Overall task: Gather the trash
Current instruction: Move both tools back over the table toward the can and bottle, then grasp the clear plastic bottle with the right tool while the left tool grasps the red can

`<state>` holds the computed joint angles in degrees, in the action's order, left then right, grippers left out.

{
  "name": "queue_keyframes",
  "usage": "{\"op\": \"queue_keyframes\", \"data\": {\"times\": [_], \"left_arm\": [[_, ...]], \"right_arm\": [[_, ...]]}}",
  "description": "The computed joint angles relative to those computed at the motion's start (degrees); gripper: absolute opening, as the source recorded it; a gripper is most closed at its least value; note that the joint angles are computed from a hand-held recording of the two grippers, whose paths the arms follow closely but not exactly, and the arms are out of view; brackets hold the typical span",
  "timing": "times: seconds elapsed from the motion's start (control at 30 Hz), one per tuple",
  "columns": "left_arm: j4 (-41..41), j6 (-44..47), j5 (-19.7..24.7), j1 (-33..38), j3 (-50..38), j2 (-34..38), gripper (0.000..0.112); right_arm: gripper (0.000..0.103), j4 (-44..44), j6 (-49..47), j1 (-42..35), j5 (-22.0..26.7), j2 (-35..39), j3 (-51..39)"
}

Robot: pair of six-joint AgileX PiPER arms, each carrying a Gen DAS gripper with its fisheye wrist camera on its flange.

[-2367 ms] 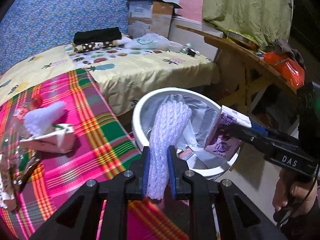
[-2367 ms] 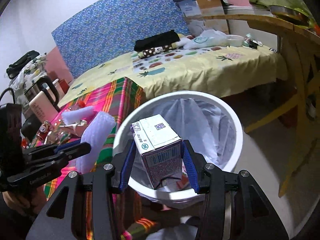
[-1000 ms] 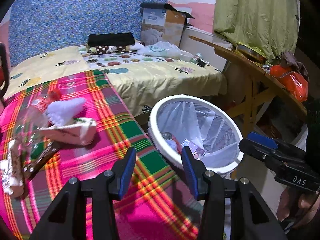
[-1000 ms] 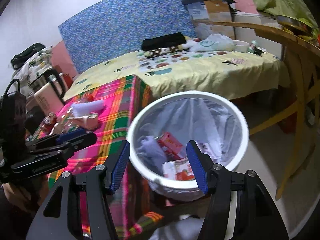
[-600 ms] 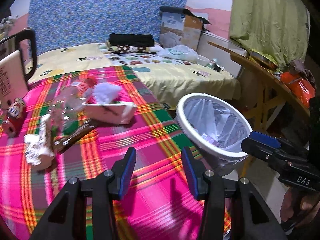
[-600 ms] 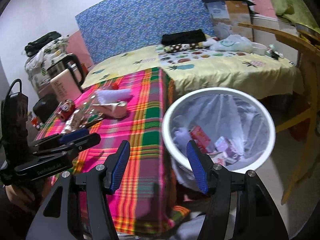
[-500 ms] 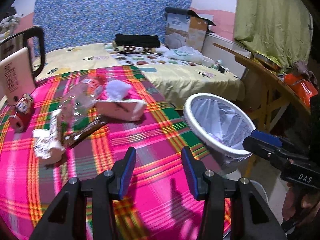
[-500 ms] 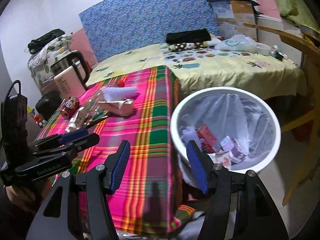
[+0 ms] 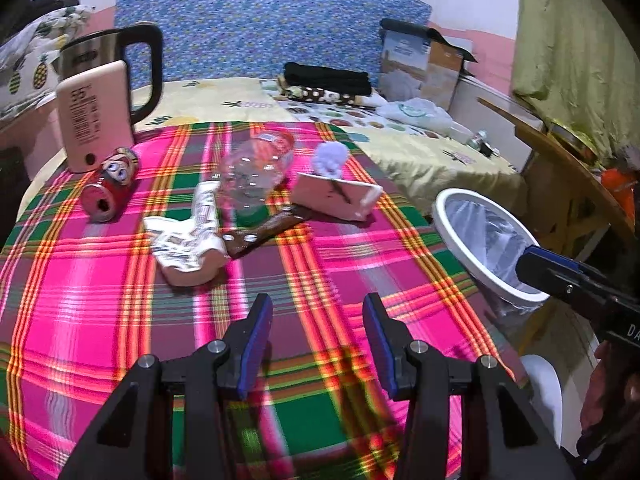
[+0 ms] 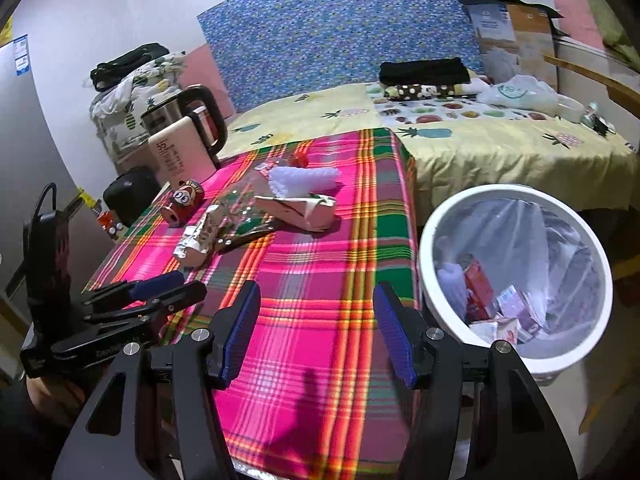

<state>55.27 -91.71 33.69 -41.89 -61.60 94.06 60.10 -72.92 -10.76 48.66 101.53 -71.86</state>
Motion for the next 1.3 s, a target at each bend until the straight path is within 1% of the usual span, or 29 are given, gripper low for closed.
{"op": "queue_keyframes", "data": {"times": [0.17, 0.37, 0.5, 0.67, 0.87, 1.0, 1.3], "left_arm": [[0.79, -1.49, 0.88, 1.63, 1.59, -1.64, 0.049], [0.28, -0.57, 0.31, 4.80, 2.81, -3.07, 0.049], [0.91, -0.47, 0.70, 6.75, 3.70, -4.12, 0.049], [1.07, 0.11, 0.34, 10.38, 5.26, -5.58, 0.049], [0.87, 2.56, -1.28, 16.29, 7.00, -7.19, 0.055], [0.10, 5.77, -2.27, 20.28, 6.43, -6.96, 0.059], [-2.51, 14.93, -6.56, 29.47, 2.39, -3.82, 0.069]], "right_arm": [[0.060, -1.52, 1.26, 1.73, -0.43, 0.59, -0.99], [0.060, -3.25, 2.54, 4.11, -0.51, 1.49, -2.82], [0.060, -4.10, 4.01, 5.27, -0.18, 2.34, -4.46], [0.060, -4.60, 6.12, 7.51, -0.12, 3.46, -6.51], [0.060, -4.20, 9.13, 10.66, -0.81, 5.00, -8.53], [0.060, -3.34, 11.13, 12.80, -1.67, 5.79, -10.14], [0.060, -7.08, 20.61, 18.37, -1.81, 11.65, -19.25]]}}
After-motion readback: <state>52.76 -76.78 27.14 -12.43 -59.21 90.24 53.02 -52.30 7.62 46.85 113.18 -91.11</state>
